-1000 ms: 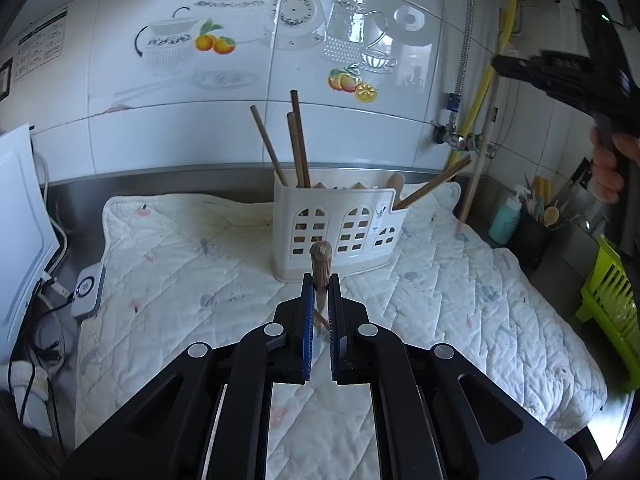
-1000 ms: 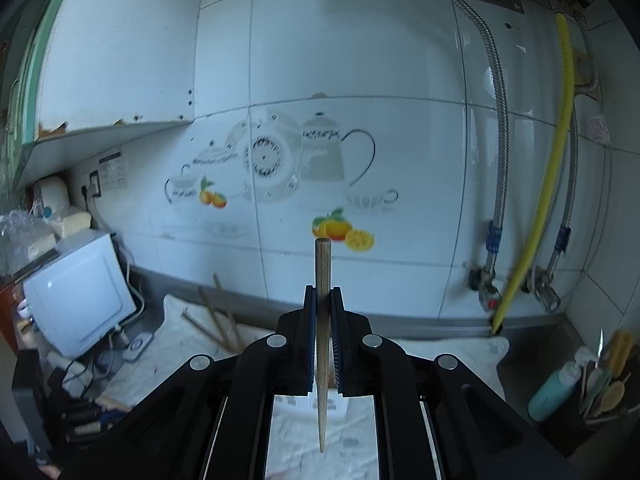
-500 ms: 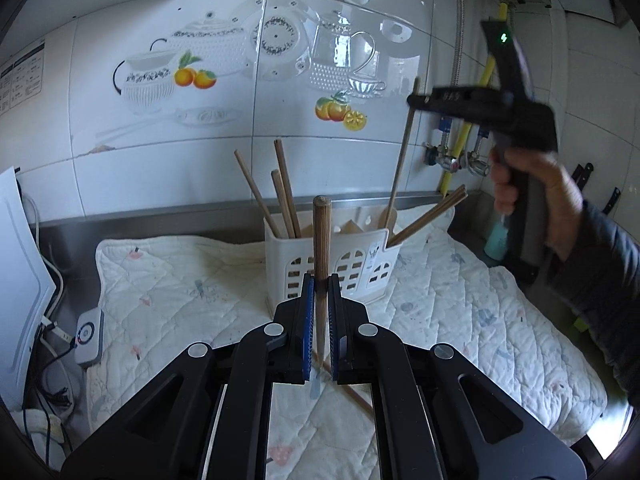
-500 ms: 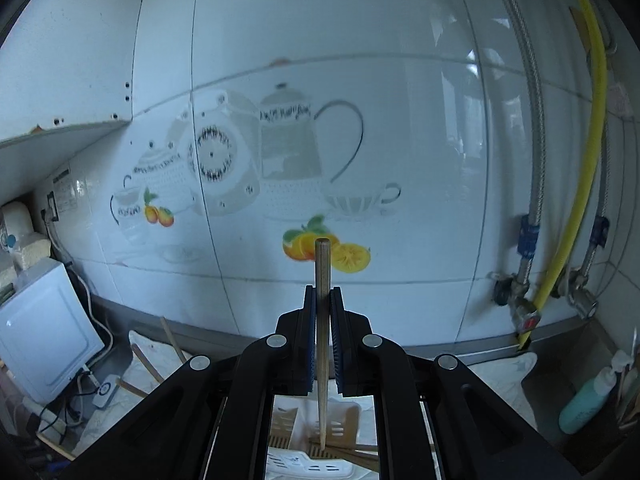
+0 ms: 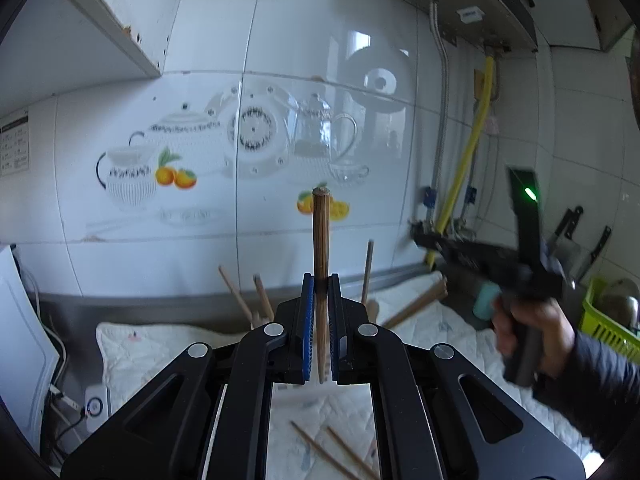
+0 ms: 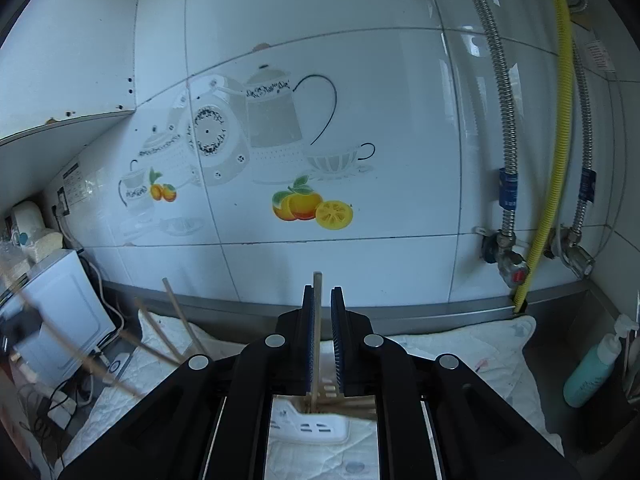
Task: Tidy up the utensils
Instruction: 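Open both tools to release the chopsticks into the holder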
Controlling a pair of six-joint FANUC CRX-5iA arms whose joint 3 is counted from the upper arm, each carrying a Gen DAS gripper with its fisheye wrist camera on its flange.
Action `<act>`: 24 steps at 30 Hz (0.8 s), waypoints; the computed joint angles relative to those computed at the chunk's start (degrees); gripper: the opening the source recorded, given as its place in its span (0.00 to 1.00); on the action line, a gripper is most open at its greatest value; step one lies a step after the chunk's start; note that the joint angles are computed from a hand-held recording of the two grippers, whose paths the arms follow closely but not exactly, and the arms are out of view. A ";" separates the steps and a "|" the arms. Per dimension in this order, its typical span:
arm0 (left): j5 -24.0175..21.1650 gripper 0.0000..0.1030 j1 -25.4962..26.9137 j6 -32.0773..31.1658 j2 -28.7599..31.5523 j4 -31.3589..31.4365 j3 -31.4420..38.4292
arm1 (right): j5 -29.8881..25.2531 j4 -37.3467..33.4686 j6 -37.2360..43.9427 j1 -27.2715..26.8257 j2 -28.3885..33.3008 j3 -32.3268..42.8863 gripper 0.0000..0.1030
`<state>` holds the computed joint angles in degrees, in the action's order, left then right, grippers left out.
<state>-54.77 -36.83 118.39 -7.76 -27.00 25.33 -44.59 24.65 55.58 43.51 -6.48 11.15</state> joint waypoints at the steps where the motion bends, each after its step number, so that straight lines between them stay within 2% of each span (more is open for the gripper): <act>1: -0.19 0.05 0.02 0.16 1.09 -1.02 1.64 | 0.44 0.36 -0.18 0.21 -1.12 -1.34 0.08; 11: -2.02 0.05 2.35 0.46 8.37 -2.91 10.47 | 2.04 0.39 -1.36 2.98 -11.32 -13.24 0.08; 18: -2.16 0.06 6.86 -0.64 9.68 4.07 8.35 | 0.49 -1.91 -3.38 5.72 -16.04 -19.54 0.08; 21: -2.25 0.06 7.25 -1.79 9.75 5.12 7.69 | -0.76 -1.13 -4.75 7.82 -17.32 -22.00 0.08; 24: -2.40 0.15 6.81 -2.03 9.63 4.81 7.81 | -2.36 -0.40 -6.20 10.53 -18.87 -24.54 0.08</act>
